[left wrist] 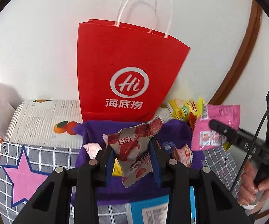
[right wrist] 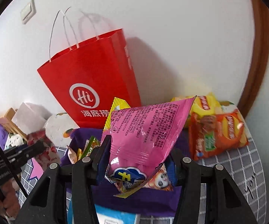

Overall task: Organize snacks
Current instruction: 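Carry the pink bag and white-red packet over the purple towel with both tools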

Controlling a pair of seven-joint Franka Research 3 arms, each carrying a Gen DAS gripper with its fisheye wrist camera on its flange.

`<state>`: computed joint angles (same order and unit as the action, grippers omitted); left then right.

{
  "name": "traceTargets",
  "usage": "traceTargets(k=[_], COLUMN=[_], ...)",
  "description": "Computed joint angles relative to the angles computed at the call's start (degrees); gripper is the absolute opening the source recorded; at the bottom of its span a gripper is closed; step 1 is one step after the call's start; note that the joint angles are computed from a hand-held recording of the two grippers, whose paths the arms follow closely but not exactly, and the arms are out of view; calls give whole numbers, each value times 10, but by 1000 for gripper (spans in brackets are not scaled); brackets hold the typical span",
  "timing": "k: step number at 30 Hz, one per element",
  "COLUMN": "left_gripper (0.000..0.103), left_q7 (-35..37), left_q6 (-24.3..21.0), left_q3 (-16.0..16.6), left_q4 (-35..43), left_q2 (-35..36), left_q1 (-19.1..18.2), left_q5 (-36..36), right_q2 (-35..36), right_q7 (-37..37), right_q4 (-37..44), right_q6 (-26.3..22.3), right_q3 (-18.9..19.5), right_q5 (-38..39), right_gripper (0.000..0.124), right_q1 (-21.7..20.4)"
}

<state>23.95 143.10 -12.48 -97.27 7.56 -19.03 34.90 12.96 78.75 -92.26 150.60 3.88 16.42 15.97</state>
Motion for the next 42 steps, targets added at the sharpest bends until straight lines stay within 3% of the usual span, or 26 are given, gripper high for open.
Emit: traceTargets(k=[6, 11, 18, 25, 30, 35, 42], left_gripper=[33, 33, 33, 33, 33, 33, 33], left_q7=[-2, 7, 15, 31, 32, 42, 55], left_q6=[15, -4, 0, 6, 6, 2, -11], left_q3=[9, 13, 13, 12, 14, 13, 13], left_q4=[13, 26, 22, 25, 23, 32, 47], left_q2=[25, 40, 40, 47, 47, 56, 70], left_q1=[4, 0, 1, 3, 3, 1, -5], left_q5=[2, 1, -12, -31, -36, -43, -52], right_q2=[54, 72, 77, 114, 112, 125, 131], right_q7=[21, 25, -24, -25, -13, -13, 0], right_q4=[51, 62, 70, 117, 105, 121, 128], right_q6=[-42, -61, -89, -167, -152, -168, -167], right_q3=[-16, -24, 0, -11, -23, -20, -26], right_q5=[-76, -123, -72, -90, -130, -132, -148], right_gripper=[51, 51, 51, 51, 51, 52, 61], right_q1=[24, 35, 15, 29, 44, 41, 46])
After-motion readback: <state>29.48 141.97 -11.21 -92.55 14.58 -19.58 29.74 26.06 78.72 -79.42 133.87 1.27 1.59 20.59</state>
